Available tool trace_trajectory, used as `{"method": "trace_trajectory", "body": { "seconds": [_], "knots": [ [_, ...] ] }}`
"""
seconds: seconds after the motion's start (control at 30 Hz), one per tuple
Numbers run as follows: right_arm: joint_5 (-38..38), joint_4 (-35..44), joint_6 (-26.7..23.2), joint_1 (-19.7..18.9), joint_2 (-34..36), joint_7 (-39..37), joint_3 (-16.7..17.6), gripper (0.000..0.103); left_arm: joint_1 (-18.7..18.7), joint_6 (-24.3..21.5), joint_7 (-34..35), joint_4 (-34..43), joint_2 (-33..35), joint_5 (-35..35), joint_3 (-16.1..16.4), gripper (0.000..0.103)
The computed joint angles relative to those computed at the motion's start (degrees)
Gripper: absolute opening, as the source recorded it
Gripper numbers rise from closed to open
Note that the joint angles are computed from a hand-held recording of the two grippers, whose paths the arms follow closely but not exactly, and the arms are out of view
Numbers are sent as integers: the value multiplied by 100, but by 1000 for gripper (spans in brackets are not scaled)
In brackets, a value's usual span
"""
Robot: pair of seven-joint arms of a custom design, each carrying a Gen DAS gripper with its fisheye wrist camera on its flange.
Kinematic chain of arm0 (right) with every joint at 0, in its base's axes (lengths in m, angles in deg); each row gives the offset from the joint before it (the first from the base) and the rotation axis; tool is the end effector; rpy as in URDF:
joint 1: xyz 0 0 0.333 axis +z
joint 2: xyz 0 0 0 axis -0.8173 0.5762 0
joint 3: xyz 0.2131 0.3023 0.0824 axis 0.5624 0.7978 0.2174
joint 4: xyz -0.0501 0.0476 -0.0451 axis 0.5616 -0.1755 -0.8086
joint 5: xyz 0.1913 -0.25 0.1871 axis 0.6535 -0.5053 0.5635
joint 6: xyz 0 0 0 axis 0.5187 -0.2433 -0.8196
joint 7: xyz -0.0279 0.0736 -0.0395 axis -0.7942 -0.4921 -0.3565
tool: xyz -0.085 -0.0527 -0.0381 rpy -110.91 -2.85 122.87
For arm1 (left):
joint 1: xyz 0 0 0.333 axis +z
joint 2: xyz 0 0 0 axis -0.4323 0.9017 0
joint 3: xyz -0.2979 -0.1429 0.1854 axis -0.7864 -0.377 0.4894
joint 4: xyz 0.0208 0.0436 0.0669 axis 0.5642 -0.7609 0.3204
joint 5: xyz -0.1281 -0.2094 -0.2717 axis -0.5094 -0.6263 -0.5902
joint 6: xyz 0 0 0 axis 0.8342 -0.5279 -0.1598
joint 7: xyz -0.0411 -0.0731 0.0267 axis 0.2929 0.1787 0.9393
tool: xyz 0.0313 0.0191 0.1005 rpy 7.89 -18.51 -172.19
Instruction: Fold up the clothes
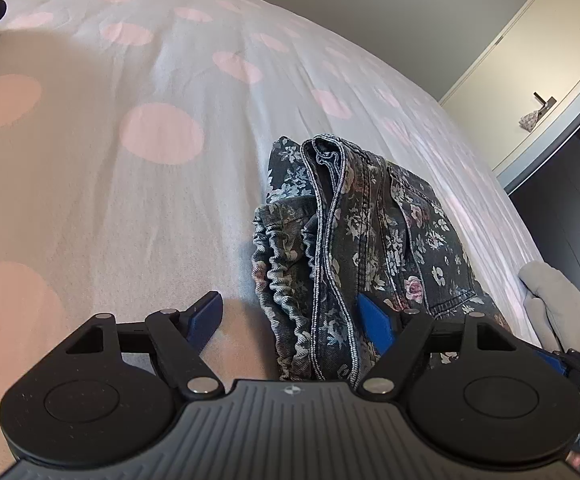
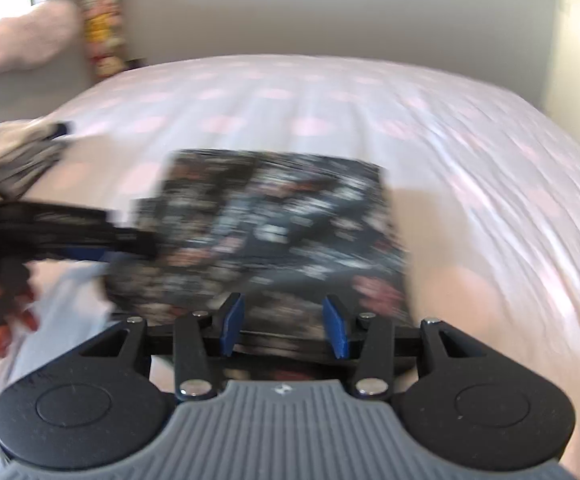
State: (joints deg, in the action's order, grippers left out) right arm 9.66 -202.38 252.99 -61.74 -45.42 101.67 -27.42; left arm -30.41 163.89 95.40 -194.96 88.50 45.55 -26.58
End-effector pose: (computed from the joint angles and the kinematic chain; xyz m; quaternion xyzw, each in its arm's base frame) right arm 0.6330 0.1864 0.3579 -0.7814 0.4838 -0.1815 0.3498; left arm 0.6093 -0.1214 0.3390 -0.7744 0.4959 -0.3772 0.1100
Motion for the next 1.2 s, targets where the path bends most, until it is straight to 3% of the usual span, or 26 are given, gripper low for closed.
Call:
{"method": "trace_trajectory", "body": {
  "seconds": [0.1, 0.2, 0.3, 0.43, 0.57, 0.73, 0.97, 1.2],
  "knots": [
    [144, 117, -50, -229, 85, 178, 113, 48, -18, 108, 79, -19, 31, 52, 31, 76],
    [239, 251, -13, -44, 72, 260, -173, 51, -109, 240, 199, -62, 41, 17, 118, 77],
    [323, 541, -255, -223, 181, 351, -38, 65, 125, 275, 116, -71, 54, 124, -92, 77],
    [554, 1192, -1035, -157, 361, 182, -148, 71, 299, 329, -34, -43, 71, 219, -226, 77],
    [928, 2053, -2174, -237, 721, 50, -56, 78, 568, 328, -222, 51, 160, 463, -442, 77],
    [1411, 3010, -3378, -218, 1193, -26, -60, 80, 871, 317, -321, 206, 320, 904, -668, 77],
    [1751, 4118, -4410, 198, 1774, 18, -594, 80, 1577, 659, -725, 416, 694, 1723, -1177, 77],
    [2336, 4821, -4980, 281, 2162, -560, -684, 81, 1674, 740, -946, 826, 1013, 2275, -1172, 71]
  ]
}}
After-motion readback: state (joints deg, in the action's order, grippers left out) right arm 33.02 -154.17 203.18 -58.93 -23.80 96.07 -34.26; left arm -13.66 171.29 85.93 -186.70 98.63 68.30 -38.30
